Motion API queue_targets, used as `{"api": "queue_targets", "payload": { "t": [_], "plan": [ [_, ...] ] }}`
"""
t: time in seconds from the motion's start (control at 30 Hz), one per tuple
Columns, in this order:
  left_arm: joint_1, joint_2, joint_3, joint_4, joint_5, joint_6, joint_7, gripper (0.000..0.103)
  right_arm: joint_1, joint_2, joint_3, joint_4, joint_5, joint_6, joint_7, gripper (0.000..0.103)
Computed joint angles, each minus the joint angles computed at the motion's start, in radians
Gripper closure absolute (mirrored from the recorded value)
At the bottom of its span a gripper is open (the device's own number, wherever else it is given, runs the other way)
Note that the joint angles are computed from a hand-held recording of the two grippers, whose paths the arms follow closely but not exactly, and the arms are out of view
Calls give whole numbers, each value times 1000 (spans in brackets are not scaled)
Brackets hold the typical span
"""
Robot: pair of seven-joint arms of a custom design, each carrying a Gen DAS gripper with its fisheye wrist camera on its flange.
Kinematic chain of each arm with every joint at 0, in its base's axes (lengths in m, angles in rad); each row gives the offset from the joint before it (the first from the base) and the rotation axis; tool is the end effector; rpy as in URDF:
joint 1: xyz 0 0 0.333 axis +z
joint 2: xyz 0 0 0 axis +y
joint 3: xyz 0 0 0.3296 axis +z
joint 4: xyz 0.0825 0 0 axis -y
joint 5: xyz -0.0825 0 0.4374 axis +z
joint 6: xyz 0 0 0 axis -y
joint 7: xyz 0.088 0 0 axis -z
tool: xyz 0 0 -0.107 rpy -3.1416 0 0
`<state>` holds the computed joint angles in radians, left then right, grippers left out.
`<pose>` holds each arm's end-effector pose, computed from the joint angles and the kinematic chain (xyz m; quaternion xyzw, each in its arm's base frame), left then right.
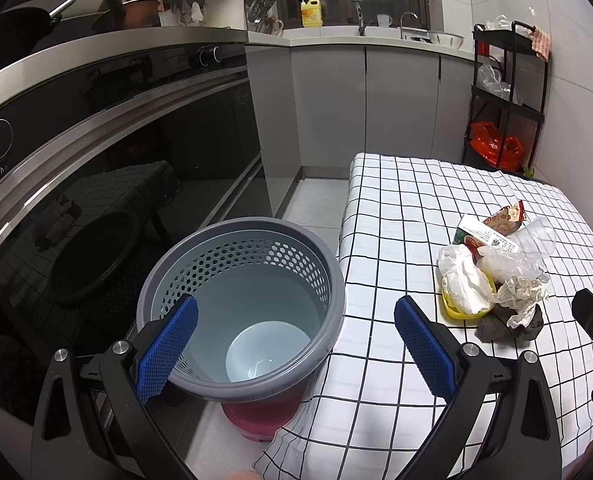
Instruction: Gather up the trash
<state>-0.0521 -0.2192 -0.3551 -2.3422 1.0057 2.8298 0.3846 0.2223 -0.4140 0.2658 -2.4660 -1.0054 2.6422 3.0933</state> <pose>0.4865 -0.2625 0.4582 -0.6009 0.6727 -0.2855 0.3238 0.4278 0.2575 0.4784 -0.5499 0.7040 -0.3292 0.3061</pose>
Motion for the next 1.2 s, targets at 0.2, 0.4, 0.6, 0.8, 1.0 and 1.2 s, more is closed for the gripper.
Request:
{"api": "queue_targets", "payload": {
  "t": [0.2, 0.4, 0.6, 0.8, 1.0, 1.2],
  "plan": [
    [-3, -1, 1, -1, -6, 0, 4, 6, 1, 1, -1, -1, -3, 1, 0, 8],
    [-2, 0, 0, -2, -7, 1, 6, 6, 1, 2, -2, -2, -4, 4, 1, 8],
    [-3, 1, 0, -1, -11, 0, 10, 6, 1, 2, 0, -1, -6, 3, 2, 8],
    [-8, 8, 2, 2, -18, -2, 20, 6, 1, 2, -8, -6, -2, 19, 2, 8],
    [-27, 32, 4, 14, -26, -18, 57, 6, -9, -11, -28, -44, 30, 76, -16, 8],
    [-64, 73, 26, 36, -42, -18, 96, 6, -33, -33, -37, -94, 93, 103, -42, 8]
  ]
}}
